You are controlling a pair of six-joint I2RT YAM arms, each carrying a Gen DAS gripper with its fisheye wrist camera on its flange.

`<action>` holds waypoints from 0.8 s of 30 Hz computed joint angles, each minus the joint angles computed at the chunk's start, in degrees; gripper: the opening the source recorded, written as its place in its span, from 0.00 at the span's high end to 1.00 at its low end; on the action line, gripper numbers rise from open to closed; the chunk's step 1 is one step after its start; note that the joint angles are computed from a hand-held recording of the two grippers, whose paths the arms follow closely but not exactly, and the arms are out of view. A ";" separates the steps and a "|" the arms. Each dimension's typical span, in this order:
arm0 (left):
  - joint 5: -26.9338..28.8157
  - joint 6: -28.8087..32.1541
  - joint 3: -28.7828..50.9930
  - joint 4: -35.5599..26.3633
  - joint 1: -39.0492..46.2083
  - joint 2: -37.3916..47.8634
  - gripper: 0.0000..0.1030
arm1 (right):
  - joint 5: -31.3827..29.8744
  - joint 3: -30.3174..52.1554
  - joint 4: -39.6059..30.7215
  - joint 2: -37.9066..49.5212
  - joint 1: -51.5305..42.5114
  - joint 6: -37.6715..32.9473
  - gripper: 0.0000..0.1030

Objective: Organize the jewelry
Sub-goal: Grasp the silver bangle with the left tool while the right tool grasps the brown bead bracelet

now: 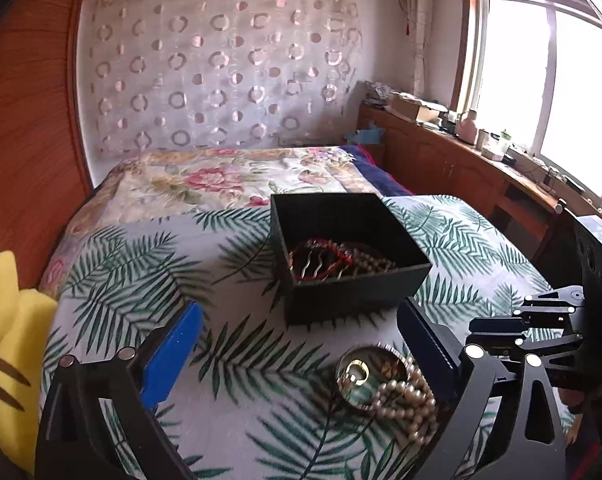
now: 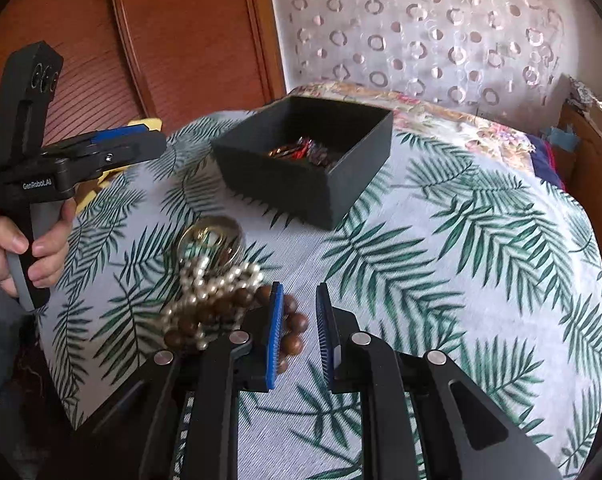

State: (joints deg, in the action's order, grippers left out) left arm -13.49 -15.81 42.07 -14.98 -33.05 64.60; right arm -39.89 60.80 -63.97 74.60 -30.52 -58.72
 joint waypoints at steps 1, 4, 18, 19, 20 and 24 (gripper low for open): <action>-0.17 -0.11 -0.73 0.12 -0.13 -0.48 0.08 | 0.33 -0.41 -0.30 -0.23 0.06 -0.57 0.82; -0.96 -0.28 -2.51 -0.06 -0.39 -1.38 0.08 | 1.94 -1.41 0.34 -0.67 0.68 -0.90 0.82; 0.96 -0.29 -5.11 -0.14 0.43 0.05 0.08 | -0.24 -3.07 1.61 -3.31 0.07 -1.47 0.86; 1.00 -0.45 -5.17 -0.05 0.28 0.17 0.08 | -1.57 -2.06 0.47 -3.09 -0.89 -2.12 0.86; 1.18 -0.51 -5.16 0.02 0.22 0.35 0.08 | -3.16 -0.96 -1.01 -3.21 -2.23 -3.10 0.86; 1.35 -0.39 -4.90 -0.07 -0.16 0.84 0.08 | -7.71 2.74 -5.78 -3.46 -5.93 -6.42 0.86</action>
State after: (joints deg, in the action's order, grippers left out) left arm -12.14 -16.20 37.18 -15.05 -33.20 65.44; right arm -47.59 63.54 -69.74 71.15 -36.45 -65.14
